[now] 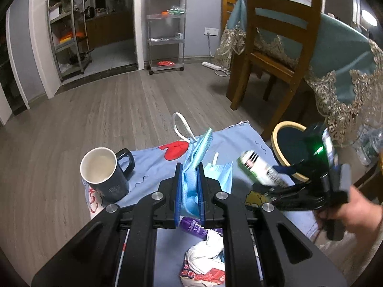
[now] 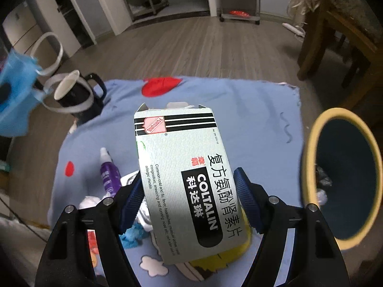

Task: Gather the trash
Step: 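Grasp the white COLTALIN medicine box with the right gripper while the left gripper holds the mask, then carry the box and mask over the bin with both grippers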

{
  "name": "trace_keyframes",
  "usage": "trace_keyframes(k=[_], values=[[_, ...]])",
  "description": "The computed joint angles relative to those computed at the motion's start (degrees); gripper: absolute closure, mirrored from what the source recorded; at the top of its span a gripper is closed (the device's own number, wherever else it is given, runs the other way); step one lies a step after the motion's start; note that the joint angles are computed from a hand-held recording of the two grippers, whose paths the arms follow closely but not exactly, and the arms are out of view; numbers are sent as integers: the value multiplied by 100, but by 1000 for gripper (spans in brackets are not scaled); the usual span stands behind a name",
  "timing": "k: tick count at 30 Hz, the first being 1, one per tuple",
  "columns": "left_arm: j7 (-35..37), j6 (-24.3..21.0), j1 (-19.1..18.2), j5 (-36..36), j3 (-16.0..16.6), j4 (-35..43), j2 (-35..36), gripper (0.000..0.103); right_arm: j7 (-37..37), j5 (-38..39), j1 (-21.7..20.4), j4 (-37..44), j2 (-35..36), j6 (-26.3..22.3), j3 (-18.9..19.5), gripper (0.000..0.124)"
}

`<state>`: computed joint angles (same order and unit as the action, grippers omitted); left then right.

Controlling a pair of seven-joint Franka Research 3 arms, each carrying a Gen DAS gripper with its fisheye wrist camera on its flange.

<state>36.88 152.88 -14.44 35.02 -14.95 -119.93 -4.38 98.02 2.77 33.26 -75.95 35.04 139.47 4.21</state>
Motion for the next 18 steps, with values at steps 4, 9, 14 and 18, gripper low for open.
trace_keyframes(k=[4, 9, 14, 18], values=[[72, 84, -32, -34, -8, 20, 48, 93, 12, -50, -60, -407, -498, -28, -32, 50], [102, 35, -74, 70, -35, 69, 101, 93, -54, 139, -321, -1276, -1355, 245, 53, 50], [98, -101, -133, 160, -50, 202, 221, 93, 194, -210, -432, -2062, -1948, 567, -49, 50], [89, -171, -190, 192, -42, 320, 327, 93, 369, -170, -591, -2278, -2014, 833, -19, 50]])
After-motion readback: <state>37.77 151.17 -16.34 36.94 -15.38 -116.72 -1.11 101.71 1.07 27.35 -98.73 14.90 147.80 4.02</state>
